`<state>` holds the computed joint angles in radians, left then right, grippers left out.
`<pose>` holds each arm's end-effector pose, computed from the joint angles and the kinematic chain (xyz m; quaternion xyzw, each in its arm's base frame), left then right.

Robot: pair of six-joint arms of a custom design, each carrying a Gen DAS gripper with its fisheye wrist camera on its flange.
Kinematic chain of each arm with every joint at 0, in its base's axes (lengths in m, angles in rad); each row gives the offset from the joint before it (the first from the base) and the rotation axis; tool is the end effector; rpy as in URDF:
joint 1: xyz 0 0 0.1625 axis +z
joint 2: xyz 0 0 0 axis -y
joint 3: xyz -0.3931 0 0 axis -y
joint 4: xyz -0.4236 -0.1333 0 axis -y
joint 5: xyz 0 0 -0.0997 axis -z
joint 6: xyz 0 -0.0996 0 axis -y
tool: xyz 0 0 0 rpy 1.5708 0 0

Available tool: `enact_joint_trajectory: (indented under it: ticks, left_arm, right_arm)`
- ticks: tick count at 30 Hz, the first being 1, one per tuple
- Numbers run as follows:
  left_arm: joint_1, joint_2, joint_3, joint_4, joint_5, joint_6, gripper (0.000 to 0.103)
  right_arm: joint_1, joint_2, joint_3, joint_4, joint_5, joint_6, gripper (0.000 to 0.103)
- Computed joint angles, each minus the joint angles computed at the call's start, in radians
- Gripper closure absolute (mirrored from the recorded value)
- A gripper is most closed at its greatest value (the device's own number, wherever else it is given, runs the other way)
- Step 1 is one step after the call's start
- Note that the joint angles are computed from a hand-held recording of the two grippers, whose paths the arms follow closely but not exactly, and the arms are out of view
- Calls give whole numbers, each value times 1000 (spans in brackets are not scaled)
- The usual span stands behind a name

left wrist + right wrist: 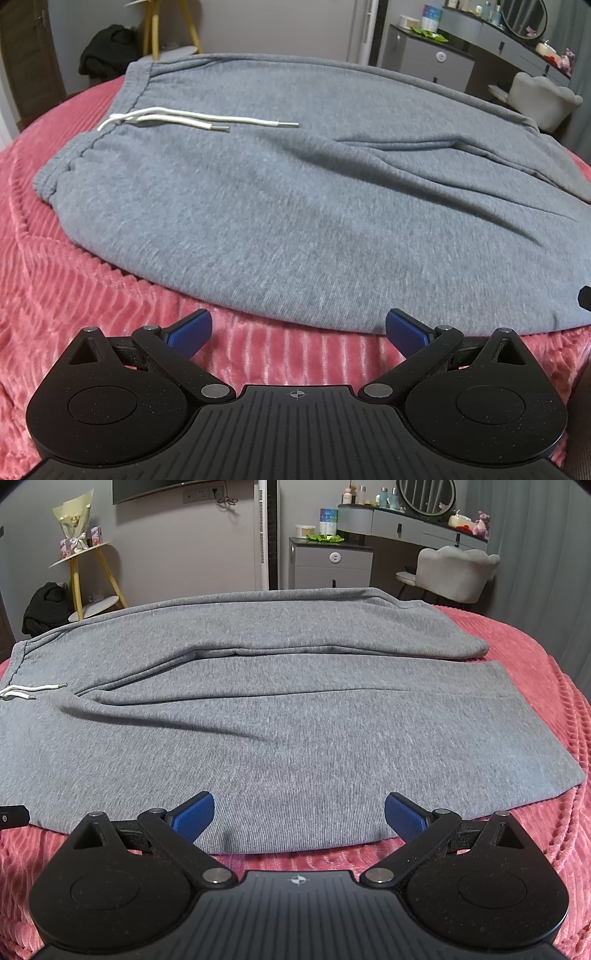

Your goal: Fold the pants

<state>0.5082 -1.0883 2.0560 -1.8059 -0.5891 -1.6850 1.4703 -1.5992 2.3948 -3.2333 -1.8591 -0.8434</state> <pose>-0.2965 -0.4125 0.0540 -0.0914 0.8356 -0.3698 0.3959 0.0621 -0.4310 0.2671 0.2698 -0.8588 0.3109 0.3051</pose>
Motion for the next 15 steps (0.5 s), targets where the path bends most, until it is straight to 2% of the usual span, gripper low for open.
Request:
enact_joint_trajectory:
  ticks: [15]
  left_arm:
    - [-2,2,1,-4,0,0,0]
  right_arm:
    - [2,2,1,-2,-3,4,4]
